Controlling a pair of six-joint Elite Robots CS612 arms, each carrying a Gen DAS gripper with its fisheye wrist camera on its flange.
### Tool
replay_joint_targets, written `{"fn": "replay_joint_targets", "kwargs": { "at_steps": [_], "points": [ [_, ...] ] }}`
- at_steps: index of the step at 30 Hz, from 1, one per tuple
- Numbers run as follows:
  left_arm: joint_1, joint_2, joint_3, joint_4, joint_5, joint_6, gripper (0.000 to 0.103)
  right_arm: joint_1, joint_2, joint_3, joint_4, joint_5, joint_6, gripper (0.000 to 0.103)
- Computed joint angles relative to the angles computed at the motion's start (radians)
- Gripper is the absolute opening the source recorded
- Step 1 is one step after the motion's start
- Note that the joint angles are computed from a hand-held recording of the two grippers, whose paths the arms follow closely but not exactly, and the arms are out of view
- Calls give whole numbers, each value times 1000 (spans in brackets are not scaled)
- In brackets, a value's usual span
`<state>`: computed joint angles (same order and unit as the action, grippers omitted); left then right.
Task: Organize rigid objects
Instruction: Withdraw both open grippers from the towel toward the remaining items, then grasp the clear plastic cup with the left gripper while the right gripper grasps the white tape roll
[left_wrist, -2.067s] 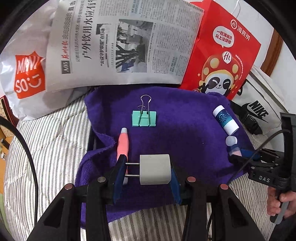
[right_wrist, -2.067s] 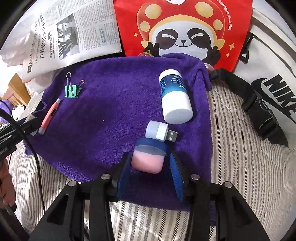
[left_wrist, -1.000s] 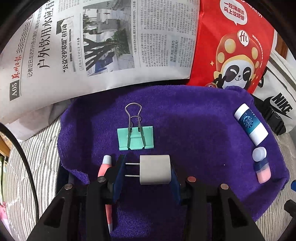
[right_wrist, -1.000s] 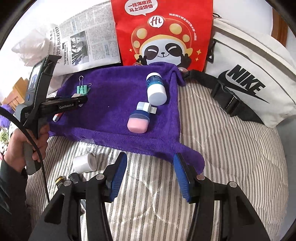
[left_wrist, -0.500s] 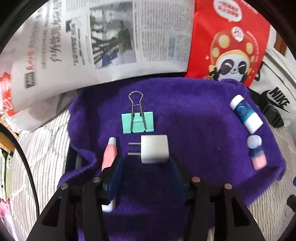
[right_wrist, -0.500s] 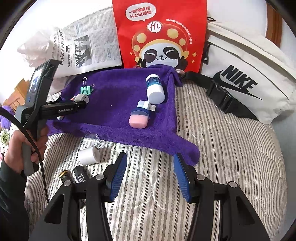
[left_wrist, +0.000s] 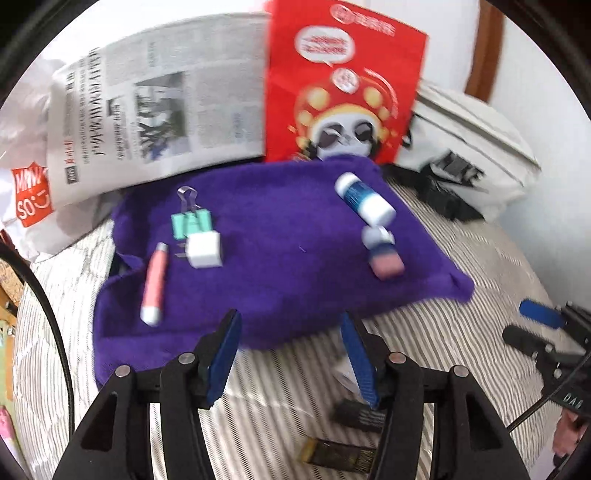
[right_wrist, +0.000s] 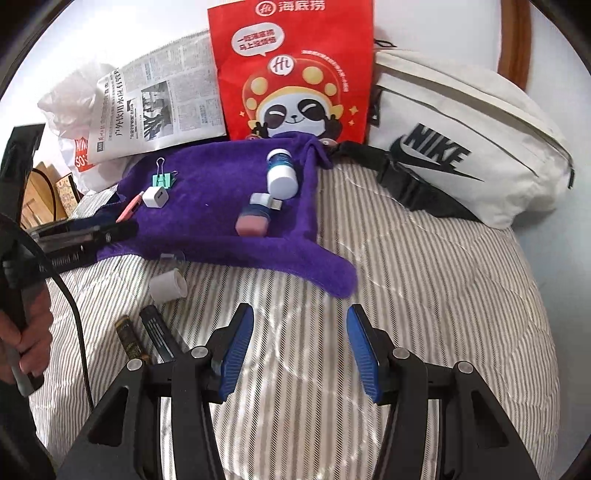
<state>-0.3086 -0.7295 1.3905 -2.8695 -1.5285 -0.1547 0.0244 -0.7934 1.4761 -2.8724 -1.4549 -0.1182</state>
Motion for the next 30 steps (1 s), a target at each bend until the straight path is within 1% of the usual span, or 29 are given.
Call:
{"fn": "replay_joint_targets", "kwargs": {
  "at_steps": [2,4,7,9,11,14,15,17,18,19,21,22,23,24,28,30],
  "points": [
    [-11,7,-9,24,9,9,54,-6,-6,12,-2,-5,10,53],
    [-20,16,-21,50,24,1,54,-10,-10,21,-3,-6,12,53],
    [-23,30,-45,85,17,-23,54,-16,-18,39,-13,-9,9,53],
    [-25,44,-70,128,28,-46,54,-20,-22,46,-14,-6,6,53],
    [-29,46,-80,162,34,-67,54,-23,-23,51,-13,-2,4,53],
    [-33,51,-90,190,51,-81,53,-25,-21,52,-6,1,2,53],
    [-34,53,-95,205,56,-90,52,-25,-19,51,-3,2,0,53],
    [-35,62,-111,251,68,-115,37,-24,-16,48,2,4,-3,53],
    [-34,66,-118,265,65,-127,37,-23,-14,47,6,6,-5,53],
    [-34,66,-114,248,67,-135,36,-22,-13,46,8,8,-8,53],
    [-32,65,-113,245,61,-156,32,-20,-10,43,14,11,-17,53],
    [-30,64,-110,239,54,-156,24,-18,-8,41,18,12,-20,53],
    [-26,62,-103,222,23,-147,18,-17,-6,39,22,12,-22,53],
    [-24,59,-97,215,13,-139,17,-16,-5,37,26,12,-24,53],
    [-21,34,-46,173,66,-109,17,-9,2,32,36,20,-28,53],
    [-9,17,-15,154,60,-112,17,-3,7,27,42,24,-36,53]
  ]
}}
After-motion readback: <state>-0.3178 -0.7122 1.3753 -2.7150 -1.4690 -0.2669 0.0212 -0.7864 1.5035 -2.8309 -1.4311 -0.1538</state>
